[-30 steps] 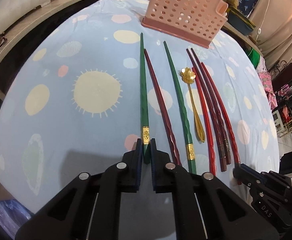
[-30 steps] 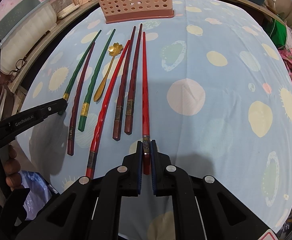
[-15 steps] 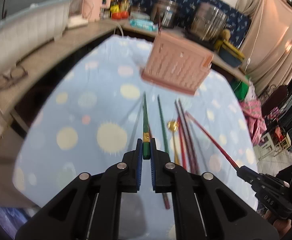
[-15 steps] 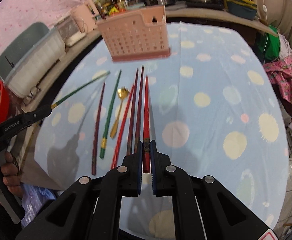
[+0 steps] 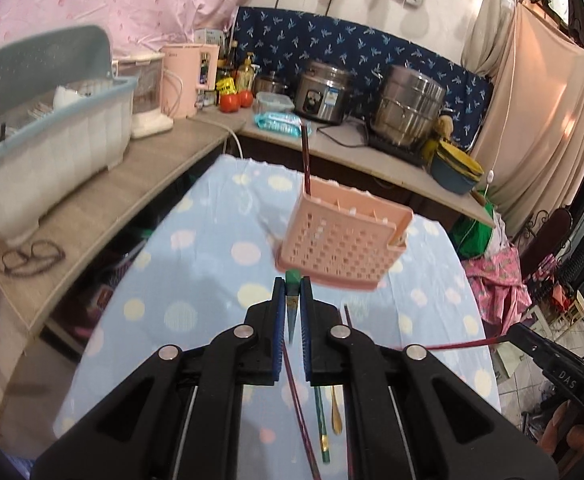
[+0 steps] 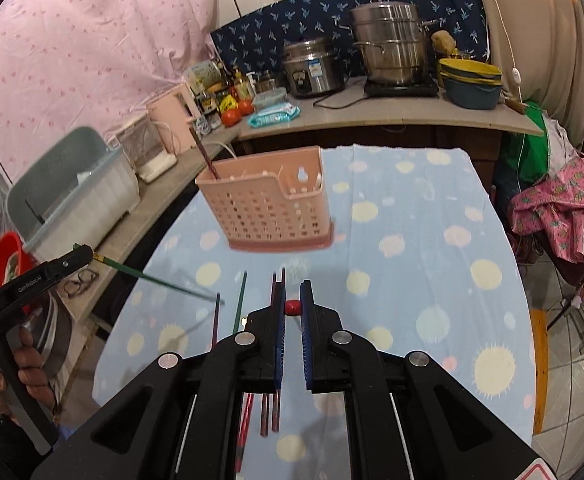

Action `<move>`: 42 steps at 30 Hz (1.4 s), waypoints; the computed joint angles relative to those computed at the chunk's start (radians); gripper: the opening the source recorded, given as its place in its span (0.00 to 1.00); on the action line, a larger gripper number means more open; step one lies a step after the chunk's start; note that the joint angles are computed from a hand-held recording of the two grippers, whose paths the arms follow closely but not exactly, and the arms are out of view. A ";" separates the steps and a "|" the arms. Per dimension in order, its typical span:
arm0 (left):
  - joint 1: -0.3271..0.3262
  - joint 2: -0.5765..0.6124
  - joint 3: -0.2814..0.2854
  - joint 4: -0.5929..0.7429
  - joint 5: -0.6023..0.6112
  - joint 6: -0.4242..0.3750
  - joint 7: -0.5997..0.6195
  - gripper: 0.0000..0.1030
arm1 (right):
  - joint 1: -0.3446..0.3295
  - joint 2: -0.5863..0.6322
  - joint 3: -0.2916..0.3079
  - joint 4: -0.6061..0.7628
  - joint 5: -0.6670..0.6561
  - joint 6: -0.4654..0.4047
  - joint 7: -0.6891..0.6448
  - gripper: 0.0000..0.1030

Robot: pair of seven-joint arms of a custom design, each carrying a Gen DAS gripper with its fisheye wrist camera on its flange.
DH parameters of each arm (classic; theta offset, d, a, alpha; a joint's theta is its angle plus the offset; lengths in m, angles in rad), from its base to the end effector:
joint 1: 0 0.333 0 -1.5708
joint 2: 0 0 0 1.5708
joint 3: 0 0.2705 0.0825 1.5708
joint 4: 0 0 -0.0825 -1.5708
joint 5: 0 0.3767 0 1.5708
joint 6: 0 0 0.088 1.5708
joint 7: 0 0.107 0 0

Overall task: Organize utensils
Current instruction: 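Lift both chopsticks and lower them into the pink holder with both tools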

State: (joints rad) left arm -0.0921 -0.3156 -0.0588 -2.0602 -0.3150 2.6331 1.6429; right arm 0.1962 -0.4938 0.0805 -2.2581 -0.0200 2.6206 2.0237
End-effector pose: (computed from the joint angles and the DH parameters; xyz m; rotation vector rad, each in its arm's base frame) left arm 0.5129 -0.0742 0.6313 -1.7494 1.7950 -1.0981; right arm 0.4493 0.1345 0.6143 -1.5194 1.7763 -0.4990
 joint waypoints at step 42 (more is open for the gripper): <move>-0.021 0.935 -0.111 1.308 0.230 -0.287 -0.157 0.07 | -0.019 0.899 -0.060 1.146 0.105 -0.101 -0.139 0.07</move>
